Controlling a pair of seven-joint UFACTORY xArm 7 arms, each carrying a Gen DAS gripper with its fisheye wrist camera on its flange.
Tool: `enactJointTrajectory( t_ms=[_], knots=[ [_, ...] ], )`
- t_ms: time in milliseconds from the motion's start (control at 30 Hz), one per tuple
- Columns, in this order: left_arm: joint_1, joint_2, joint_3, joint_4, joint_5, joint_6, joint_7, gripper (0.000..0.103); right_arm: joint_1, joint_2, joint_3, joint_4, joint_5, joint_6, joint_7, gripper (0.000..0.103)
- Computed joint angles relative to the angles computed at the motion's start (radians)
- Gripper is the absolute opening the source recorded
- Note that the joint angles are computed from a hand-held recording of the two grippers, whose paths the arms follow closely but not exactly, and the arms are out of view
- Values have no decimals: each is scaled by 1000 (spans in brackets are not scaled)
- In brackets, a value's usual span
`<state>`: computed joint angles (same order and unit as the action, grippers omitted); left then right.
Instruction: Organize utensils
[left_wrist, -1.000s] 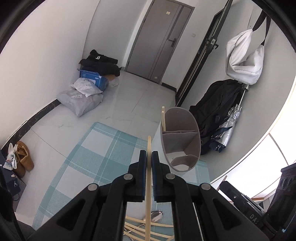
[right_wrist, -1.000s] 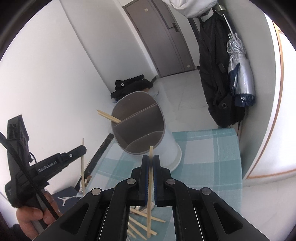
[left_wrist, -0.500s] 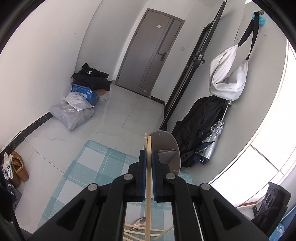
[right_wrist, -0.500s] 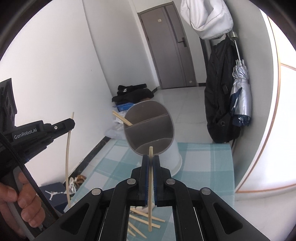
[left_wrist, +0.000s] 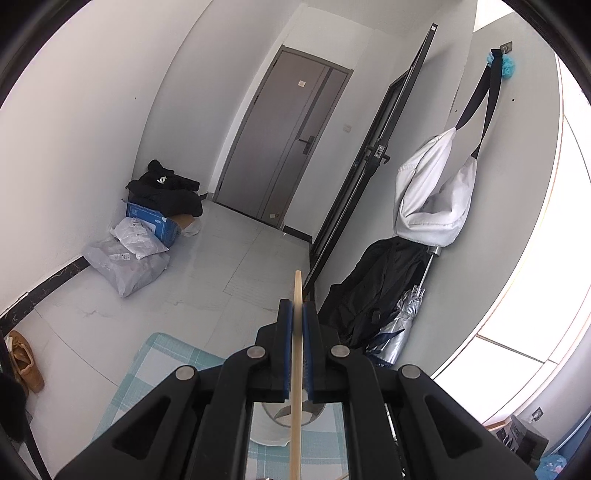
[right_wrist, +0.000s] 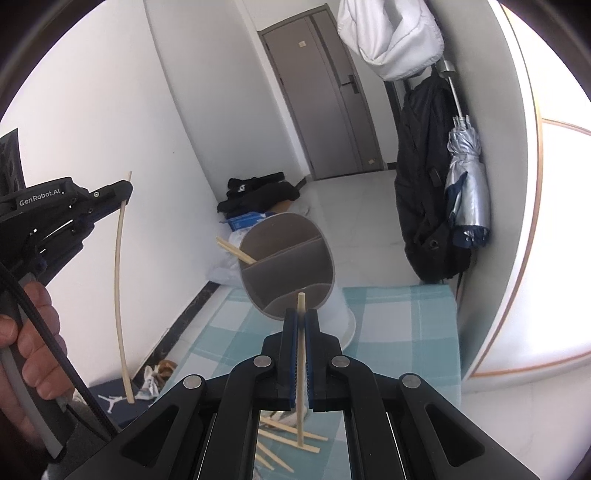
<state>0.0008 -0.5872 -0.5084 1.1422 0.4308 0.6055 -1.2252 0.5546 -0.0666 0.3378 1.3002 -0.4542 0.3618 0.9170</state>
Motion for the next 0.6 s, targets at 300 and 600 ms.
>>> enactJointTrajectory(
  t_ms=[300, 600],
  knots=[
    [50, 94, 1, 74, 59, -102, -19, 2, -12, 42, -20, 153, -1, 36, -39, 3],
    [175, 196, -54, 145, 284, -166, -197, 2, 67, 284, -85, 590, 60, 140, -235, 3]
  ],
)
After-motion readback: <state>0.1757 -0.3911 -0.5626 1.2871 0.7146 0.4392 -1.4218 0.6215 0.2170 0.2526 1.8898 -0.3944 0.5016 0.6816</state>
